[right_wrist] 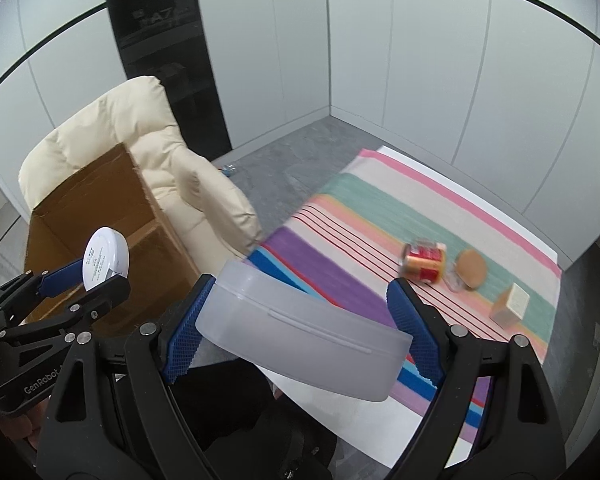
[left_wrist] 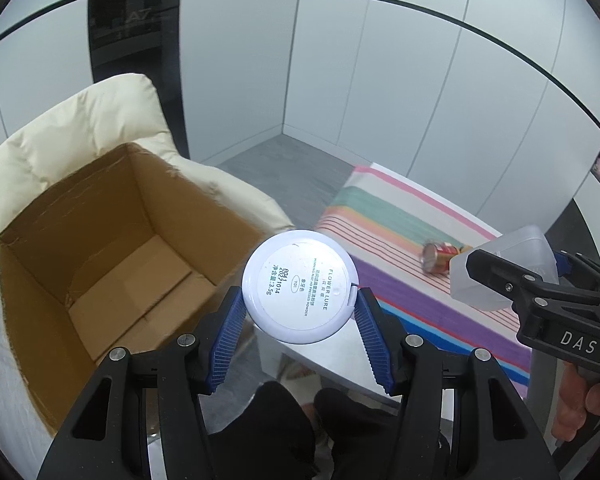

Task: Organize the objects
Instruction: 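Carry the white tin with the left gripper while the right gripper carries the frosted lid toward the cardboard box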

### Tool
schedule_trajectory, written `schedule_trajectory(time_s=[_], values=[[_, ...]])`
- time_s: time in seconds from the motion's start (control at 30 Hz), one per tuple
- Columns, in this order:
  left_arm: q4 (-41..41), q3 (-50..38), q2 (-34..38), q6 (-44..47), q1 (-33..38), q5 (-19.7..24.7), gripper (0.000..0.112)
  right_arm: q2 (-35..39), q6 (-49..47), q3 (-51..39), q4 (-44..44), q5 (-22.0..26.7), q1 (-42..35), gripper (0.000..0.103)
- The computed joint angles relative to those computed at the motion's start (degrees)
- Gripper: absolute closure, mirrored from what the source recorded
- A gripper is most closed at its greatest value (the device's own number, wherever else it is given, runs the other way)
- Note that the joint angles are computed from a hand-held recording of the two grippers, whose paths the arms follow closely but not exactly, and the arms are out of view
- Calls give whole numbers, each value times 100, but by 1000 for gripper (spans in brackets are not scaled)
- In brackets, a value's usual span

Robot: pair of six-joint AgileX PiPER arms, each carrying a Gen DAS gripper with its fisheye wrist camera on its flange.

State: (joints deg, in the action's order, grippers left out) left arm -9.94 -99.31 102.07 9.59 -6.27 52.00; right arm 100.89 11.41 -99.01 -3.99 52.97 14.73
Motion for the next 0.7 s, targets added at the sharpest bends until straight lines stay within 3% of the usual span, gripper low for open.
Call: schedule_trajectory(time_s=[0.7], values=[[-57, -16, -23, -257, 1102, 23, 55, 957, -149, -1428, 150, 141, 945, 15]])
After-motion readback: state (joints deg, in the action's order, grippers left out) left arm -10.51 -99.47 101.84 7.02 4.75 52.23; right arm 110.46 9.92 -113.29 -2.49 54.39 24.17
